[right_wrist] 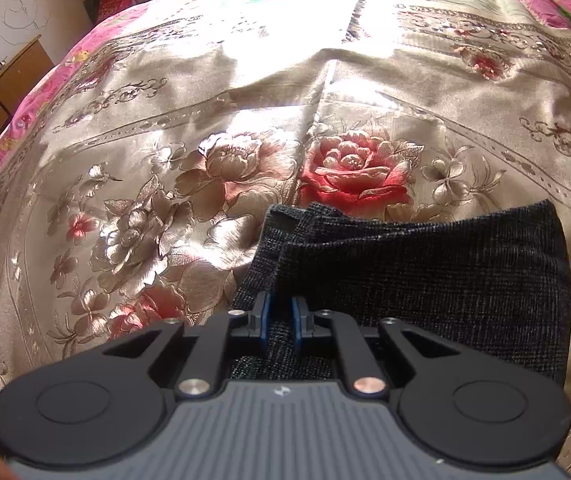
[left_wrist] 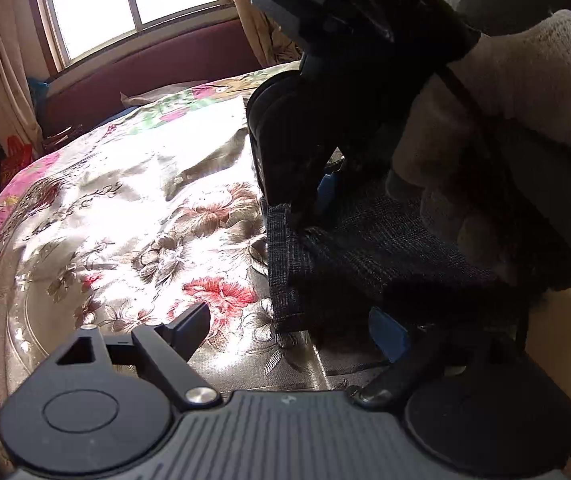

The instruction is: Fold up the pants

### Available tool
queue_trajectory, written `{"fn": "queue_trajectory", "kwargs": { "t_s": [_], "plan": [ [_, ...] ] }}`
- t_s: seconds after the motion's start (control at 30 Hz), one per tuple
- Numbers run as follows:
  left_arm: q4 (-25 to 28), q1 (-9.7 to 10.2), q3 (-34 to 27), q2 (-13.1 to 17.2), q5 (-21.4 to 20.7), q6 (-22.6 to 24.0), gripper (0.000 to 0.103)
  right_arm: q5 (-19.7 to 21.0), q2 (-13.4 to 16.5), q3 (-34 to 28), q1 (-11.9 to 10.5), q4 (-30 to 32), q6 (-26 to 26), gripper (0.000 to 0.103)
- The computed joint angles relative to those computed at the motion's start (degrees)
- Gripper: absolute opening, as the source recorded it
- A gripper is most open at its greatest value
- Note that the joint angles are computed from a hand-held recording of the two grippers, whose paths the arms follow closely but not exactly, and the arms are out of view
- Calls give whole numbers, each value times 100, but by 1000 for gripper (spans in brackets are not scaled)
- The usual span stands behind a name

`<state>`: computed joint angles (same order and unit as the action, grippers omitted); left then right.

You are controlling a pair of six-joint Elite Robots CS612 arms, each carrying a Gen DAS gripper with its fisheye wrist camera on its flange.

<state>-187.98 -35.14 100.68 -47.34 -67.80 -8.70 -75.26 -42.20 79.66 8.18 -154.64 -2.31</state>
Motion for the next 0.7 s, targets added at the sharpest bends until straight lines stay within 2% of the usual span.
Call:
{"fn": "queue_trajectory", "kwargs": {
  "t_s": [0.13,0.43,0.57,0.7],
  "plan": [
    [-128,-24,84,-51,-234,109,100,-15,6,-25,6,64,-166,12],
    [36,-147,171,-167,-284,130,100,142,1,-56,-28,207,-423,13],
    [164,-106,82,-136,-495,-66,100,205,-2,-62,-37,256,-552,17],
    [202,-113,-26,-83,-513,-2,100,257,-1,-95,-35,350,-774,22]
  ]
}}
